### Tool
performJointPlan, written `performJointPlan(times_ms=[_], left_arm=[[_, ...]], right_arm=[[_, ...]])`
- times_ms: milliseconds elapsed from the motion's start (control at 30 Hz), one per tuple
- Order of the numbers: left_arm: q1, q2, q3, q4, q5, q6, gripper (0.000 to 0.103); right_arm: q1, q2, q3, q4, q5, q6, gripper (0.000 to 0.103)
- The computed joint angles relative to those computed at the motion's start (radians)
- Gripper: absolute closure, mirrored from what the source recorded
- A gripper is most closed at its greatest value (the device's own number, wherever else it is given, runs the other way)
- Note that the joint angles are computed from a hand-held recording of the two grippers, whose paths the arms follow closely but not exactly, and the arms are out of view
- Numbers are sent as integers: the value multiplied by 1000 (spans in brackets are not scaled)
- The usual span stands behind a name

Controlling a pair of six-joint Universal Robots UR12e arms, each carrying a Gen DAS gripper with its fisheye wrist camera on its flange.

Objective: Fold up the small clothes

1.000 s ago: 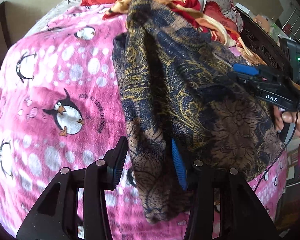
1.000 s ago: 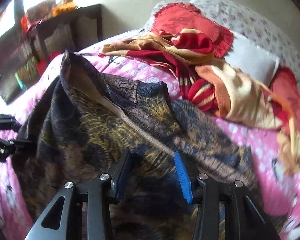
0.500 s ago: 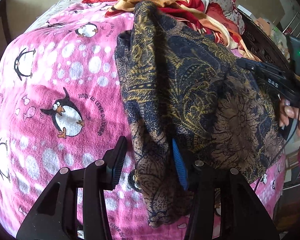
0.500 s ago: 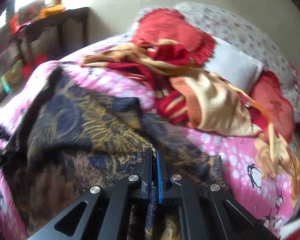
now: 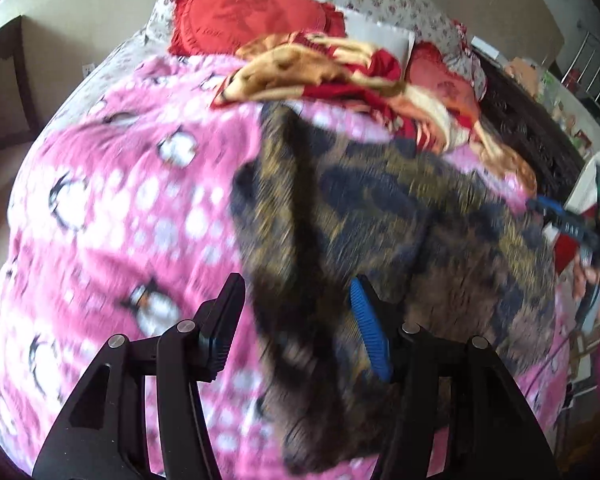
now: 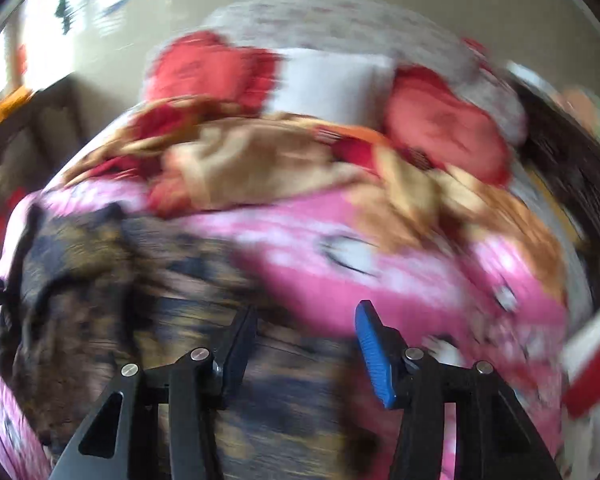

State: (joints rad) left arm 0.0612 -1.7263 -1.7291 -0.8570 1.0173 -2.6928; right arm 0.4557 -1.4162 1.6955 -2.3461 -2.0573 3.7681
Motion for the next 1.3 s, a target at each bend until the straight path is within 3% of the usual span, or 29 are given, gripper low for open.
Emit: performJointPlan(times_ms=[100,133,200,267,300,333,400,500,600,667,700,733,767,800,833,900,967,1100,1200,1300], left_arm=[[-27,-26,23,38,14,-49,48],[-35,-34,29,49,21,-61,48],[-52,-51,43,67,54,-76,48],[-60,-64,53,69,86,-85,48],[-64,-69,55,71,101,-88,48],[-67,-73,57,73,114,-91,48],[-67,-79,57,74,125,-91,48],[-63,-88,54,74,127,-116,37],[-55,-96,47,86,105,-157,30],[-50,-96,48,77,93,-159,30],[-47,-93,51,62,91,-157,30],[-44,-89,54,45,89,-153,30],[-40,-84,55,29,86,-147,30],[-34,-76,52,17,82,-138,30],[-25,-64,43,15,72,-128,30],[-6,-36,17,25,49,-109,30],[13,-3,-15,26,30,-75,30],[42,58,-83,3,17,-3,30],[47,78,-117,-26,59,23,30],[40,84,-156,23,135,16,30]], right_arm=[[-36,-33,51,-46,84,69,49],[-39,-35,59,-58,100,72,43],[-47,-24,60,-66,140,51,41],[-53,-13,51,-46,197,36,52],[-58,-10,54,-61,233,29,78],[-54,-9,58,-77,227,19,99],[-24,4,36,-57,100,-28,99],[-25,-4,54,-80,21,39,99],[-48,-2,69,-16,11,131,99],[-53,-2,83,-43,47,147,99],[-47,-4,84,-43,39,156,98],[-42,-8,79,-32,29,163,89],[-36,-10,73,-14,16,171,78],[-21,-14,58,19,-27,189,53],[-4,-16,54,13,-69,196,46],[31,-19,51,-54,-115,169,46],[41,-13,35,-92,-61,115,46],[58,38,-6,-173,137,37,46],[78,96,-51,-142,165,4,51],[83,137,-83,-73,171,24,51]])
